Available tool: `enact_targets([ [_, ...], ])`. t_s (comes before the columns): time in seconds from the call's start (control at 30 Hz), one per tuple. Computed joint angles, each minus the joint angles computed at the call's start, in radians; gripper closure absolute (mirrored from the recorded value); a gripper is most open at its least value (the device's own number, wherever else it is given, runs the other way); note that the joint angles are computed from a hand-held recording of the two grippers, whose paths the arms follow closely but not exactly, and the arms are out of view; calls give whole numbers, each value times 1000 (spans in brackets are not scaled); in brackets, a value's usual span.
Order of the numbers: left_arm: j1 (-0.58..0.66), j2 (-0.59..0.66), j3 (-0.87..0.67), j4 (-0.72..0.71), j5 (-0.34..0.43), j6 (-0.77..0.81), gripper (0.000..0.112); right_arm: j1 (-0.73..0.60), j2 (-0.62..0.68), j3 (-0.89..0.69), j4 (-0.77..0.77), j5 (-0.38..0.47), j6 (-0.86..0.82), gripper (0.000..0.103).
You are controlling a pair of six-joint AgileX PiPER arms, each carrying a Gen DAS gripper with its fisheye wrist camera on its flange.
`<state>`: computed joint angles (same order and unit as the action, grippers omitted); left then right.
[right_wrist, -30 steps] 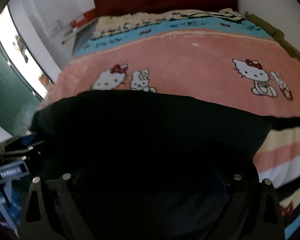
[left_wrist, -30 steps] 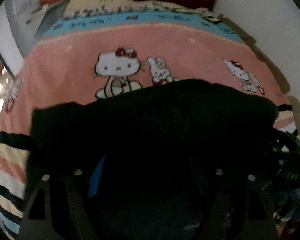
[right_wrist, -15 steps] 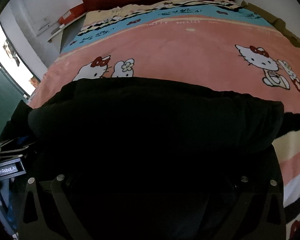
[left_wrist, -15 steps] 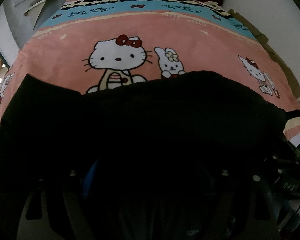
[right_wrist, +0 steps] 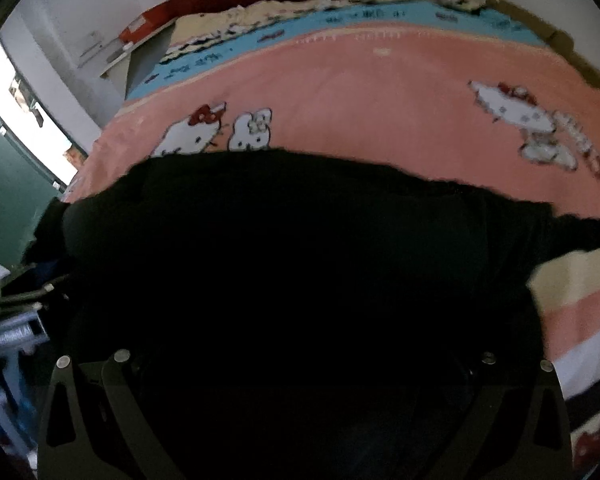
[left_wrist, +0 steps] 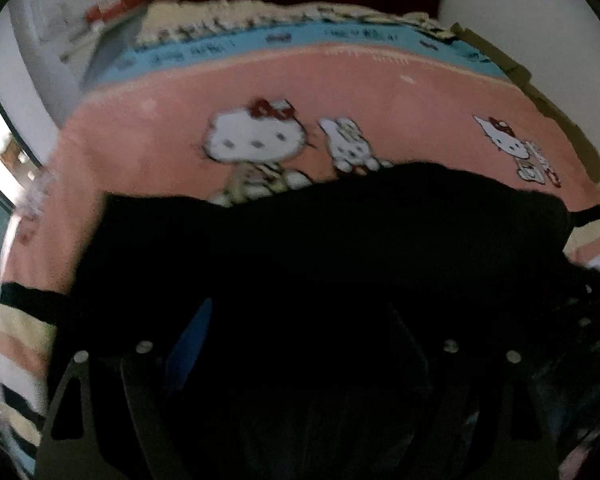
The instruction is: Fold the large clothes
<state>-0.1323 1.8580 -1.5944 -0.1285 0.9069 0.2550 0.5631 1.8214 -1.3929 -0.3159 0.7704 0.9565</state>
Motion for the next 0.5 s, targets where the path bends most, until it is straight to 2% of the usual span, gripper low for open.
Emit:
enact_targets([
  [0.07, 38, 20, -14, 13, 22, -9, 28, 13, -36, 24, -49, 28, 24, 1],
  [0.13, 100, 59, -20, -90, 50, 31, 27, -3, -51, 72, -48, 20, 27, 1],
  [0.23, 115, 41, 61, -146, -28, 67, 26, -66, -84, 228, 63, -193, 22, 1],
  [0.27, 101, 22, 103, -125, -77, 55, 26, -63, -83, 247, 49, -223, 40, 1],
  [0.37, 88, -3, 161, -115, -141, 42, 26, -44, -66, 252, -6, -237, 91, 1],
  [0.5, 76, -27, 198, -87, -176, 19, 25, -53, -77, 288, 10, -286, 90, 1],
])
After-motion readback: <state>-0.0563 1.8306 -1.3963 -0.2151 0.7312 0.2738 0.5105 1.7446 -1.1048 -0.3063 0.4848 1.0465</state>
